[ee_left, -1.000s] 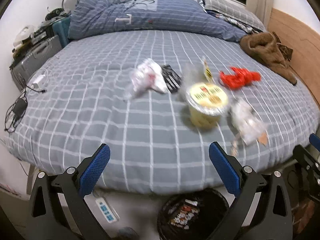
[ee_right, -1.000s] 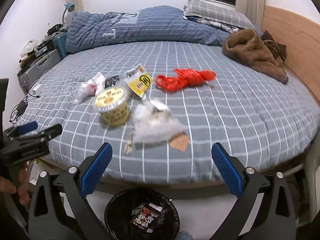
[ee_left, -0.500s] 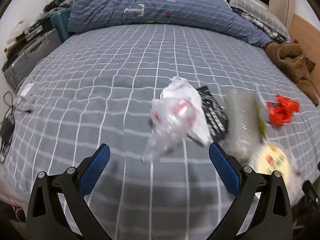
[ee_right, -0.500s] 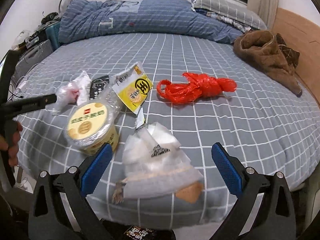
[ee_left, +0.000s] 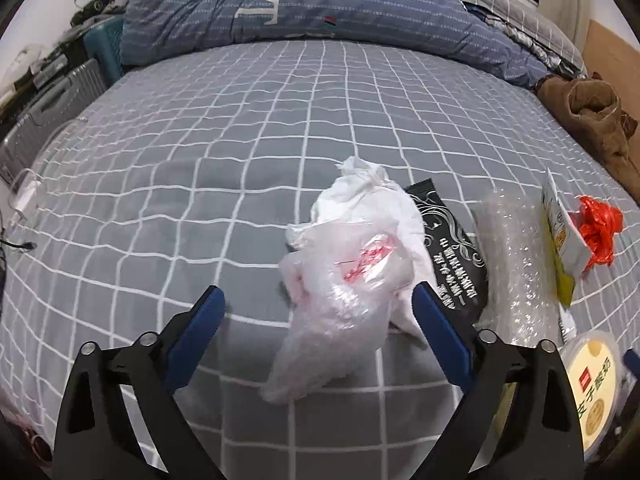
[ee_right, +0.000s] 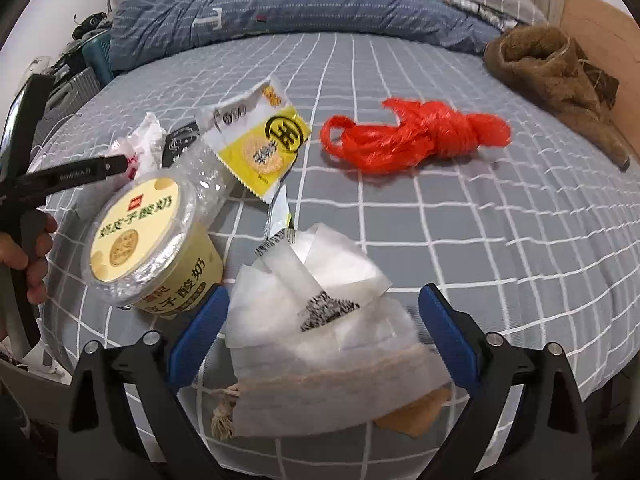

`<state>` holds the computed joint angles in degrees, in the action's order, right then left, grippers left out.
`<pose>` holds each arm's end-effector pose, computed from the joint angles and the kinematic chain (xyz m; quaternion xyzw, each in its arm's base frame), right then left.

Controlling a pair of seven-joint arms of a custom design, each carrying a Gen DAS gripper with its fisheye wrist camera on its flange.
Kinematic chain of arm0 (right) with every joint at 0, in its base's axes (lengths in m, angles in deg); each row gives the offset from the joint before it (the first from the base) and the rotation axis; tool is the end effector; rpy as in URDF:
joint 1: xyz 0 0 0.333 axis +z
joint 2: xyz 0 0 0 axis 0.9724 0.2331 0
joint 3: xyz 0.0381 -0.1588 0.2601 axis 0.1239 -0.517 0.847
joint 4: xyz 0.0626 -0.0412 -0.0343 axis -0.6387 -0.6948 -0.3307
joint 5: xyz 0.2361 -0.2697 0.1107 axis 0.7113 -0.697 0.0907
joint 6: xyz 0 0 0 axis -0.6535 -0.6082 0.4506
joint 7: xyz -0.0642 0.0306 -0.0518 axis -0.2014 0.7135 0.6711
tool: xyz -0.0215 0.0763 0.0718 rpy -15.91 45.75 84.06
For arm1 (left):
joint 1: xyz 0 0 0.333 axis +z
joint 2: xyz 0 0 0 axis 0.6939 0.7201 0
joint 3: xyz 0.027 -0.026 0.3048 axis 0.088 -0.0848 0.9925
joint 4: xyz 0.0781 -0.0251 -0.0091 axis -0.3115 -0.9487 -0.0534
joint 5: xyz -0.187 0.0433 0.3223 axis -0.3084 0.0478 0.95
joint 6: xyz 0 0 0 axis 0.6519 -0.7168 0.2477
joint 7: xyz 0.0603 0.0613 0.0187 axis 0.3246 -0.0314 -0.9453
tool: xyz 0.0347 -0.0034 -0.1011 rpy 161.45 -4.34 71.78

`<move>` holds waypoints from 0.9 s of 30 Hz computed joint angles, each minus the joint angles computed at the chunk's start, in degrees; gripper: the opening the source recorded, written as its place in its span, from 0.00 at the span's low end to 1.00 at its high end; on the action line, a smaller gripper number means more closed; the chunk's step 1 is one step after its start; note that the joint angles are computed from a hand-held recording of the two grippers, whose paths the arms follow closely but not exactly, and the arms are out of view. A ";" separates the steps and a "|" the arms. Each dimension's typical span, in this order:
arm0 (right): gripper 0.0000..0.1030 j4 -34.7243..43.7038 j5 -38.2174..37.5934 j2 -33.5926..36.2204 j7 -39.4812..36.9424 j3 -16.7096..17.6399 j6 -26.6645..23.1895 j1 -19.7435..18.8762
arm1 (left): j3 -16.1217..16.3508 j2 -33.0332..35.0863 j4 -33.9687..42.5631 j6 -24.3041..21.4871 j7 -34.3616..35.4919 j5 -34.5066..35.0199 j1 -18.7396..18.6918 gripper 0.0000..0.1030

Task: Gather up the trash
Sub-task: 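Grasp the clear plastic bag with the left gripper while the right grasps the white tissue bag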

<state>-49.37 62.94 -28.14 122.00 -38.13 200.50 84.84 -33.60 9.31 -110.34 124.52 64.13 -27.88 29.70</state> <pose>0.6006 0.0876 0.5360 -0.7688 0.5579 -0.1548 0.2716 0.6283 -0.2185 0.5500 -0.7624 0.5618 -0.1619 0.2772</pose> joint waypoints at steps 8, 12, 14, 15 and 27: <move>0.75 1.31 0.60 0.99 -0.30 0.13 -2.35 0.06 | -0.11 2.44 1.74 1.28 3.33 -3.89 0.87 0.68; 0.69 1.46 -0.18 1.14 -0.14 0.03 -3.16 0.10 | 0.20 2.25 0.96 2.09 3.16 -4.41 0.93 0.59; 0.65 1.96 0.56 1.43 -0.26 0.05 -4.23 -0.02 | 0.41 2.16 0.95 1.66 2.54 -3.78 0.63 0.58; 0.64 2.13 0.89 1.48 -0.25 0.05 -4.68 -0.08 | 0.44 2.17 1.03 1.46 2.42 -3.46 0.48 0.58; 0.46 1.48 1.96 0.44 -1.07 0.05 -3.53 -0.15 | 0.24 -0.19 0.23 -0.84 -0.64 1.02 -1.08 0.57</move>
